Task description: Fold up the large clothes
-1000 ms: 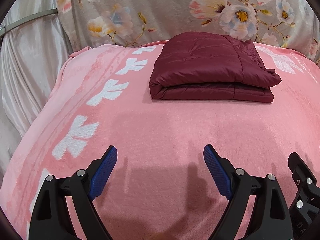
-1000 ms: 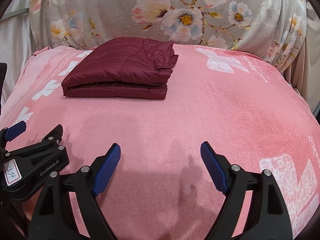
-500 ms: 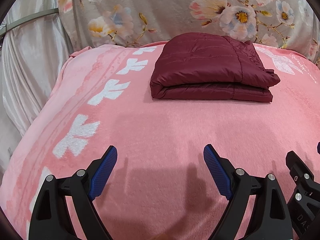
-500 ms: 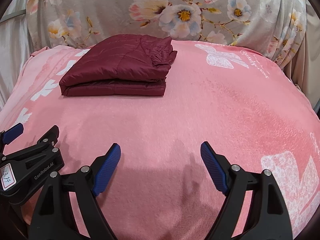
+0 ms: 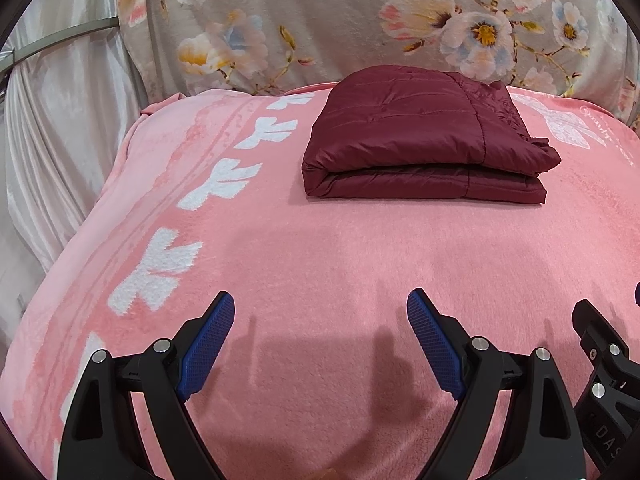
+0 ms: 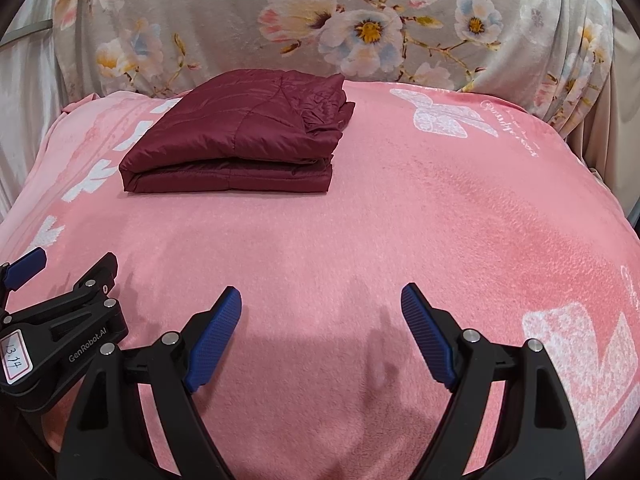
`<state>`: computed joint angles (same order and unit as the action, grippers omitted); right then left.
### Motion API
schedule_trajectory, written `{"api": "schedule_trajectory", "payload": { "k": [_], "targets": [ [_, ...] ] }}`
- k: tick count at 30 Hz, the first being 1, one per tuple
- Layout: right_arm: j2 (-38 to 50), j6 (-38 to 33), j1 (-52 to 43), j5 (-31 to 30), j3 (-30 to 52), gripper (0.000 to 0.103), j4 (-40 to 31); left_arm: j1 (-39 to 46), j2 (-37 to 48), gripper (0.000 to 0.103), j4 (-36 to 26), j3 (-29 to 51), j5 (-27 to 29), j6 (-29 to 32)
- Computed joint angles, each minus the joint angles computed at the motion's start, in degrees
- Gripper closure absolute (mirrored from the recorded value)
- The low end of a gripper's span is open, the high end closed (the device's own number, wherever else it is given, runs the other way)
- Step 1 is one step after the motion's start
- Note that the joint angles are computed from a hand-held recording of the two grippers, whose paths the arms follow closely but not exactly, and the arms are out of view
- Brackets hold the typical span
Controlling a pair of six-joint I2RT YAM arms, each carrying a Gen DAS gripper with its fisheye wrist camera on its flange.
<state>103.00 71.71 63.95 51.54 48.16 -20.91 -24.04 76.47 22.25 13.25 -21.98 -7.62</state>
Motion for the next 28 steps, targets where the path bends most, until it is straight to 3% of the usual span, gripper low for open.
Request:
{"api": "schedule_trajectory", "payload": {
  "k": [28],
  "targets": [
    [0.1, 0.1, 0.0, 0.0, 0.1, 0.024, 0.0, 0.1, -1.0, 0.02, -0.3, -0.6, 0.0, -0.3]
  ]
}}
